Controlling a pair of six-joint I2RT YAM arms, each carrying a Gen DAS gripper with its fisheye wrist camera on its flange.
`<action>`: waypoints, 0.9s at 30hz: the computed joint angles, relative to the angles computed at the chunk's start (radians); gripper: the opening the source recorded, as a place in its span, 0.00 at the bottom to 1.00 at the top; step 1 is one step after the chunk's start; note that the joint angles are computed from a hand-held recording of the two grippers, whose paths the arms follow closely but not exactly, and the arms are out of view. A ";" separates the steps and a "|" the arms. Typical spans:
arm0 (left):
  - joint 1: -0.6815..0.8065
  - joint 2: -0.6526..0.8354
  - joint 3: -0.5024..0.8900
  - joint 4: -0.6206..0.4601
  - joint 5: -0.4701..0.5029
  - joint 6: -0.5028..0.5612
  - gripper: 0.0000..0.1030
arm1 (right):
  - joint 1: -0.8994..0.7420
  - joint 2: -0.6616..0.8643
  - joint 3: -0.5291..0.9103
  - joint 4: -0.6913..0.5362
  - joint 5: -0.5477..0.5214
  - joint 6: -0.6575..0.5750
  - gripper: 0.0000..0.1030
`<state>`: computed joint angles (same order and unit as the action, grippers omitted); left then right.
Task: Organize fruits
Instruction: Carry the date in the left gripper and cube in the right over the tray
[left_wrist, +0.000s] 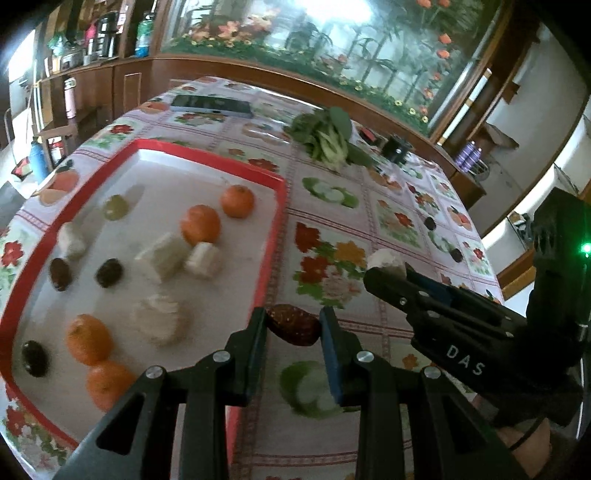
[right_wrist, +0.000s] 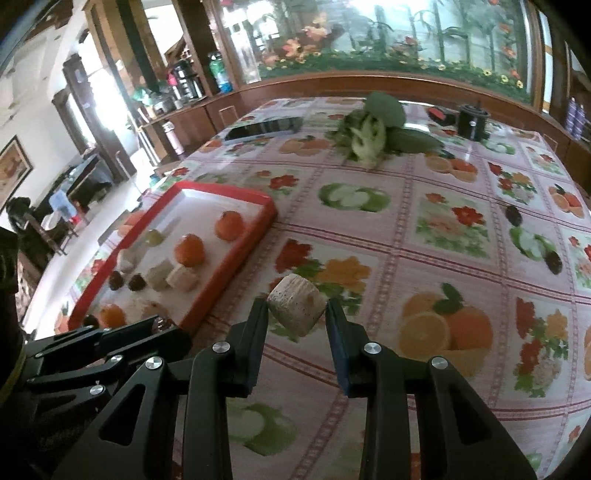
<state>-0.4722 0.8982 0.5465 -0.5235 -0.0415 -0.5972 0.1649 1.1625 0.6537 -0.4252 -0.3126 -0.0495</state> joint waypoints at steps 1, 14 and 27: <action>0.009 -0.006 -0.002 -0.004 0.000 0.002 0.31 | 0.007 -0.002 0.000 -0.001 0.000 0.005 0.31; 0.124 -0.171 -0.044 -0.135 0.016 0.039 0.31 | 0.142 -0.030 0.013 -0.016 0.010 0.096 0.31; 0.466 -0.324 -0.056 -0.280 0.141 0.229 0.31 | 0.316 -0.002 0.043 0.005 0.061 0.156 0.31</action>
<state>-0.0058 0.5743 0.4908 -0.8032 0.0996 -0.3682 0.4812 1.1603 0.6964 -0.4201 -0.2517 0.1068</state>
